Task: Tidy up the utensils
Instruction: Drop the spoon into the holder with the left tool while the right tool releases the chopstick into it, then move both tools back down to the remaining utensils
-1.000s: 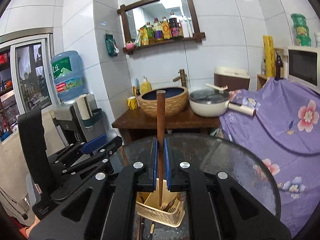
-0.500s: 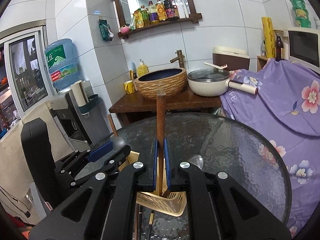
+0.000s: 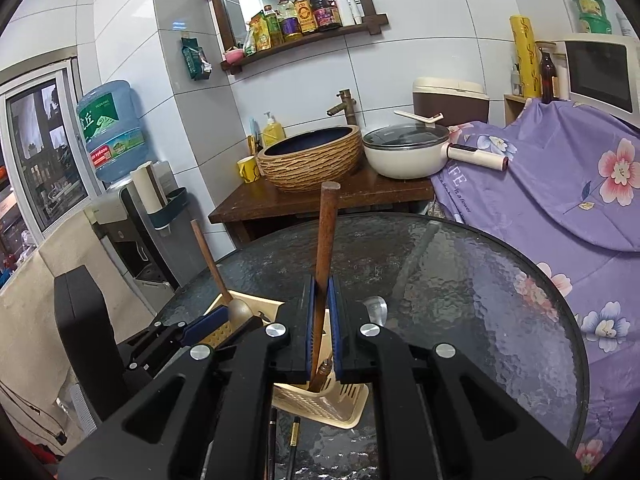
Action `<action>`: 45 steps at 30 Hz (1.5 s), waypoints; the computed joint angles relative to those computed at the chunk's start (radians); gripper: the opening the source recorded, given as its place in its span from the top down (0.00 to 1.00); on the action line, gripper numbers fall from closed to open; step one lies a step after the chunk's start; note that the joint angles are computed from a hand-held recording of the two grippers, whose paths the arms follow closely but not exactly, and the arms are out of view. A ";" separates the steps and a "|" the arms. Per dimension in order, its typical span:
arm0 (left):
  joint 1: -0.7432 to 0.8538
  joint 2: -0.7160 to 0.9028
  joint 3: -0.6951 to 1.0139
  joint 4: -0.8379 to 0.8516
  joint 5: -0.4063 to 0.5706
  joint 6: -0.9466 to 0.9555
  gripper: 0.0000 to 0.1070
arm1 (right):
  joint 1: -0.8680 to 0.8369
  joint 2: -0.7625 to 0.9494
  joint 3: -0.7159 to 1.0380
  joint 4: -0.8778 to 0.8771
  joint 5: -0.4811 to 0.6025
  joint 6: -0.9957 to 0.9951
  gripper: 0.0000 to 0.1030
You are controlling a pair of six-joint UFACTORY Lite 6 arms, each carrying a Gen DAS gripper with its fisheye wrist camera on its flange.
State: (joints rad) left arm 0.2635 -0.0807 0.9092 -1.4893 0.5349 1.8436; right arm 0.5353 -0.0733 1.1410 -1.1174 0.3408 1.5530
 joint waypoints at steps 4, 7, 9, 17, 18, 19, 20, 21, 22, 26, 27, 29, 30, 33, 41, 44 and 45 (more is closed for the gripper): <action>0.008 -0.021 -0.007 0.014 0.014 -0.016 0.52 | 0.000 -0.001 -0.002 -0.003 -0.002 0.003 0.93; 0.059 -0.090 -0.053 -0.019 0.074 0.018 0.35 | 0.020 -0.009 -0.016 -0.066 0.040 0.034 0.91; 0.109 -0.145 -0.095 -0.030 0.129 0.035 0.27 | 0.043 -0.033 -0.044 -0.132 0.075 0.078 0.71; 0.401 -0.258 -0.208 0.109 0.319 0.039 0.21 | 0.169 -0.193 -0.219 -0.217 0.235 0.218 0.42; 0.429 -0.247 -0.205 0.132 0.335 0.034 0.21 | 0.198 -0.210 -0.243 -0.216 0.269 0.228 0.40; 0.476 -0.230 -0.205 0.164 0.359 0.038 0.23 | 0.228 -0.225 -0.266 -0.219 0.300 0.237 0.39; 0.505 -0.217 -0.206 0.181 0.373 0.049 0.25 | 0.271 -0.240 -0.300 -0.222 0.331 0.250 0.38; 0.532 -0.199 -0.209 0.204 0.377 0.066 0.31 | 0.300 -0.246 -0.326 -0.217 0.335 0.252 0.38; 0.549 -0.180 -0.213 0.227 0.367 0.079 0.37 | 0.317 -0.246 -0.343 -0.210 0.330 0.255 0.38; 0.583 -0.103 -0.237 0.300 0.332 0.095 0.53 | 0.355 -0.183 -0.424 -0.192 0.230 0.344 0.38; 0.588 -0.089 -0.246 0.307 0.321 0.104 0.56 | 0.361 -0.158 -0.440 -0.201 0.211 0.381 0.38; 0.595 -0.063 -0.269 0.314 0.297 0.123 0.59 | 0.389 -0.102 -0.465 -0.237 0.201 0.476 0.38; 0.597 -0.050 -0.279 0.317 0.290 0.132 0.60 | 0.395 -0.080 -0.477 -0.254 0.182 0.519 0.38; 0.597 -0.026 -0.310 0.333 0.266 0.159 0.65 | 0.417 -0.020 -0.500 -0.321 0.134 0.648 0.40; 0.601 -0.007 -0.346 0.359 0.268 0.202 0.69 | 0.475 0.139 -0.443 -0.361 0.119 0.718 0.49; 0.603 -0.022 -0.367 0.364 0.269 0.212 0.70 | 0.473 0.179 -0.419 -0.345 0.106 0.695 0.52; 0.604 -0.029 -0.374 0.368 0.271 0.212 0.70 | 0.471 0.191 -0.409 -0.340 0.099 0.688 0.55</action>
